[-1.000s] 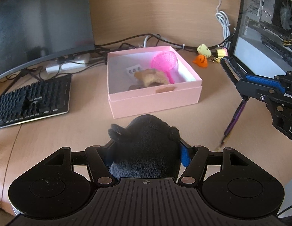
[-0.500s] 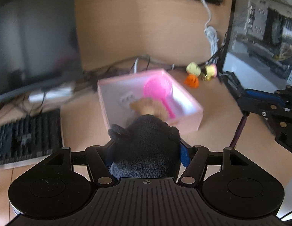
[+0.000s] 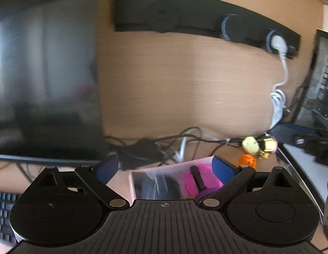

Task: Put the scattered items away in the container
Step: 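Lower the black plush and keychain into the pink box and open both tools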

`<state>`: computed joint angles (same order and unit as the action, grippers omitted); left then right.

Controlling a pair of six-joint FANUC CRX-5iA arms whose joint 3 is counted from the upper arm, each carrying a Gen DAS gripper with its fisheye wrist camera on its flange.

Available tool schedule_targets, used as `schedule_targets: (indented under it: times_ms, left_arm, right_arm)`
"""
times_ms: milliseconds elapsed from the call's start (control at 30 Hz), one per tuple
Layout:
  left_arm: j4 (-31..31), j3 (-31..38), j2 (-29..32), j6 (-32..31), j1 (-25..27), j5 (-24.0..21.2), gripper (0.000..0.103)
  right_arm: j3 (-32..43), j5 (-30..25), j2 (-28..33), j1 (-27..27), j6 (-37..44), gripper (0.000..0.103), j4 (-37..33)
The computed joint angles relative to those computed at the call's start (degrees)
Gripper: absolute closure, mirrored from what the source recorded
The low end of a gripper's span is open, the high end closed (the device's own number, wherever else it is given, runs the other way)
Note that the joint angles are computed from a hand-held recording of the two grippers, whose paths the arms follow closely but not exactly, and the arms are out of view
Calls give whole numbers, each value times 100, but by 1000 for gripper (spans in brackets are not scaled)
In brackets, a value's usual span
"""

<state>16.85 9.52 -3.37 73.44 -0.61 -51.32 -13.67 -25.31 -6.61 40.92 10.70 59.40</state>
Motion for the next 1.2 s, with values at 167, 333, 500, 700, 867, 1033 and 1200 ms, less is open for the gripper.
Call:
schedule_targets:
  times_ms: [167,333,500,700,867,1033,1200]
  left_arm:
    - [-494,-448,-312,227,-57,-228,5]
    - [-605,-968,-625,388,-242,-230,5]
    - [-646,-1114,-689,376,-467,-109,4]
    - [-1486,-441,-198,943,-644,-182,3]
    - [-1902,-95,143,926,-679,-468,3]
    - [-1132,-343,85,958,-239,-588,4]
    - [-1012,-630,-77,1277,-99,-336,37]
  right_arm:
    - [-421,-518,-123,-25,53,34,-148]
    - [-653,-1097,-101,126,668,34,-501]
    - [-709,-1173,-48,77,781,26,-603]
    - [-750,-1017,-61,60,696,25,-474]
    - [-842,-775,-133,102,736,22,-368]
    - [-832,-714,-116,133,632,20,-247]
    - [-782,-710,-88,220,764,20,-393]
